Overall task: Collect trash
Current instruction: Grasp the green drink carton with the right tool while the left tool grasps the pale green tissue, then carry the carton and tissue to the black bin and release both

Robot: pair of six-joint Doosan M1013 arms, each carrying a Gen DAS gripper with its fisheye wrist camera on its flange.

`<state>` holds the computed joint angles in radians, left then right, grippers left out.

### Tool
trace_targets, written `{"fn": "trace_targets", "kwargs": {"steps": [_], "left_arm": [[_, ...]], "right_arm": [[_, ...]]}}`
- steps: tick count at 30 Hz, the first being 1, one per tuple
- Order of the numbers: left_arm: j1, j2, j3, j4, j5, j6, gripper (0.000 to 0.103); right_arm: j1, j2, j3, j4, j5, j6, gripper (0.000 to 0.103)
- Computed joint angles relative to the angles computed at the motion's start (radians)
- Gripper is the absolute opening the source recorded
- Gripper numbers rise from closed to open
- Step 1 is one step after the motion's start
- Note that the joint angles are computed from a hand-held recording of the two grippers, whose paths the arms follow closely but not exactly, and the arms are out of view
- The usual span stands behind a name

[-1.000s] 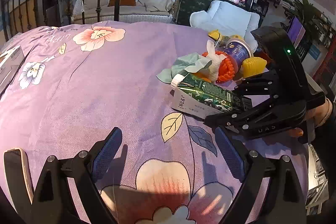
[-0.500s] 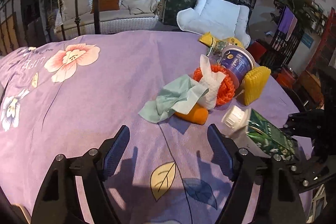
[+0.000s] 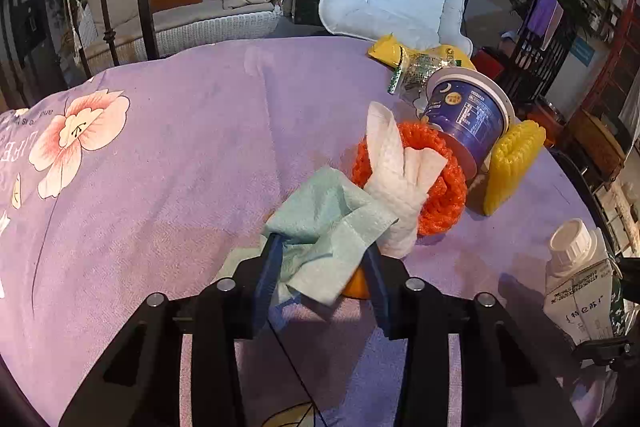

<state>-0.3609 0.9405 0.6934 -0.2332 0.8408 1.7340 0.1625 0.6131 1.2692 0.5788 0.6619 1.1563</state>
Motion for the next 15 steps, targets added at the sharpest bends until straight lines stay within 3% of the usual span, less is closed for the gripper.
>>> {"fn": "trace_targets", "kwargs": {"steps": [3, 6, 15], "left_arm": [[-0.002, -0.024, 0.042, 0.017, -0.040, -0.012, 0.020], [-0.005, -0.053, 0.092, 0.054, -0.086, -0.047, 0.013], [-0.018, -0.190, 0.323, 0.028, -0.277, -0.088, 0.011]], "right_arm": [[0.002, -0.014, 0.026, -0.004, -0.042, 0.018, 0.051], [0.003, -0.027, 0.051, 0.009, -0.081, 0.030, 0.051], [-0.007, -0.086, 0.169, 0.100, -0.225, 0.032, 0.051]]}}
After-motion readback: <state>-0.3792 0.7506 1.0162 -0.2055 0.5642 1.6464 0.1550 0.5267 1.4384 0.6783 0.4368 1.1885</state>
